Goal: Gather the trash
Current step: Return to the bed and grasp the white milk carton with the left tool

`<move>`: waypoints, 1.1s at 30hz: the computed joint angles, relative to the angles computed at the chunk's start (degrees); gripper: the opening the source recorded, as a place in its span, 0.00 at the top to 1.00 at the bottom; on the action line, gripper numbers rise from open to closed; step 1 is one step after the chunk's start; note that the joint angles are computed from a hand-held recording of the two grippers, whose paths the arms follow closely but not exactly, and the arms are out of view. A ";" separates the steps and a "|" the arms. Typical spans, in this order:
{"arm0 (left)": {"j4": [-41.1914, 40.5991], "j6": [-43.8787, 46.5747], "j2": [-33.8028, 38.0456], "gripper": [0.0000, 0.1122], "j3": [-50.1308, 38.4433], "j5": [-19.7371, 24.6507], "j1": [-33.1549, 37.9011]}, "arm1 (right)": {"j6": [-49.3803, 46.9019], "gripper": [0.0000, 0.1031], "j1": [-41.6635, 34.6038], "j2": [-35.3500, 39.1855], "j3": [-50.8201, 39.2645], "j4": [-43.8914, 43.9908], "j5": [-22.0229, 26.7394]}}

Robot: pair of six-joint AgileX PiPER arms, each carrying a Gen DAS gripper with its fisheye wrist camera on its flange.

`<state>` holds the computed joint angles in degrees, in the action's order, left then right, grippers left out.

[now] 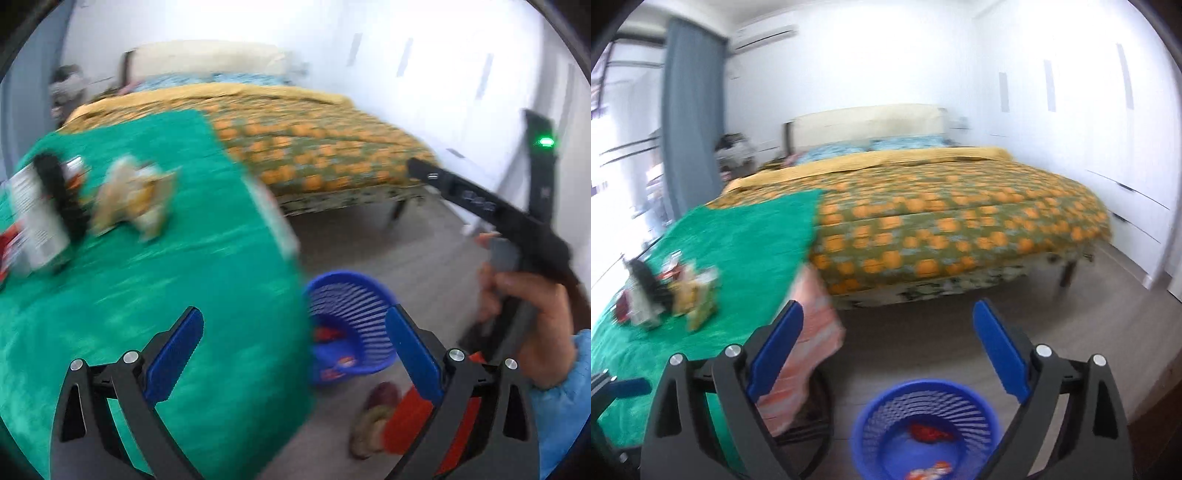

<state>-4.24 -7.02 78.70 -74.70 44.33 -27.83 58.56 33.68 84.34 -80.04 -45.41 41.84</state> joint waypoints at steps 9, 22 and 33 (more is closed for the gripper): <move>0.39 5.66 -8.54 0.13 7.36 4.23 22.71 | -8.68 0.12 14.54 16.84 -17.05 9.69 5.33; -7.49 14.74 -2.89 0.13 2.58 3.59 35.15 | -15.93 0.12 20.01 31.94 -34.34 14.66 12.97; 21.71 -12.71 20.04 0.13 -22.12 5.82 21.76 | -13.00 0.12 19.83 27.96 -27.09 12.77 8.81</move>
<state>17.46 -19.73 98.74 -96.82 50.15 -6.07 45.56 53.51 112.30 -107.14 -32.64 50.65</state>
